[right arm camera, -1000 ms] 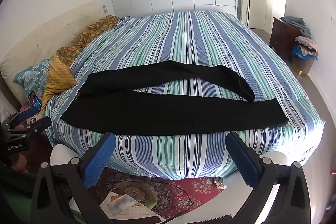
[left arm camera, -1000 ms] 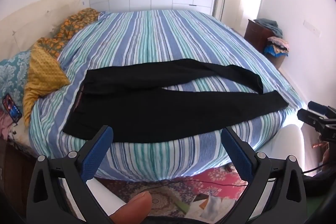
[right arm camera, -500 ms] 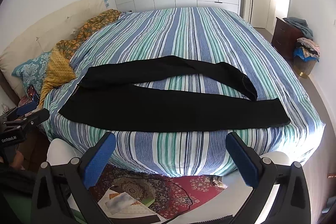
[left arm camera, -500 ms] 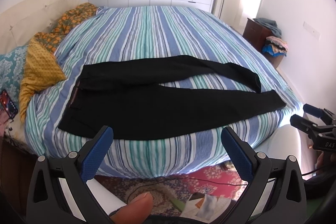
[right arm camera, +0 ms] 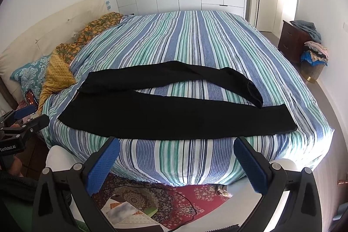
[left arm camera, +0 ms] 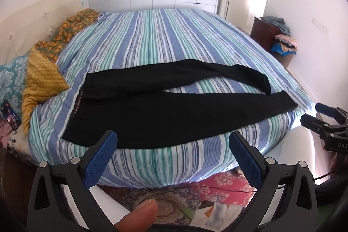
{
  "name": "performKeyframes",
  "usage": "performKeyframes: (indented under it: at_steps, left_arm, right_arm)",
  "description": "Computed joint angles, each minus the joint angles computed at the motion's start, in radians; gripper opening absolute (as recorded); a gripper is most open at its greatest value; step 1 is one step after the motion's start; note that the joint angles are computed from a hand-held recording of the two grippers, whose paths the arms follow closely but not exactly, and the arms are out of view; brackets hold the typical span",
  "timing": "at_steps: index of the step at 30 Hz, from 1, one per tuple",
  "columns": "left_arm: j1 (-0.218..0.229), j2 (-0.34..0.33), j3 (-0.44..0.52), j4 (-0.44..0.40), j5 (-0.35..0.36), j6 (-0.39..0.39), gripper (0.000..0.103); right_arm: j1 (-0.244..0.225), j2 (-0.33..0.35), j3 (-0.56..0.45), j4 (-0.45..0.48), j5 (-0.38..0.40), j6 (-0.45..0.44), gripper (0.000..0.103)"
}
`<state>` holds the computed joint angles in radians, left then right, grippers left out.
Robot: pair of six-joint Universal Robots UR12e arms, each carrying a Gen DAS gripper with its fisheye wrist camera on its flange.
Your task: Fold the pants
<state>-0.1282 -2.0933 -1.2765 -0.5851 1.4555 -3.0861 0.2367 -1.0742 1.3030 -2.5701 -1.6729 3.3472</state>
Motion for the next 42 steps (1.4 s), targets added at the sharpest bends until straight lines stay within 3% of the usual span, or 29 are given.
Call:
performKeyframes:
  at_steps: [42]
  left_arm:
    - [-0.006,0.001,-0.004,0.003,0.007,0.007,0.102]
  right_arm:
    - [-0.001,0.002,0.005,-0.008,0.009,0.01,0.103]
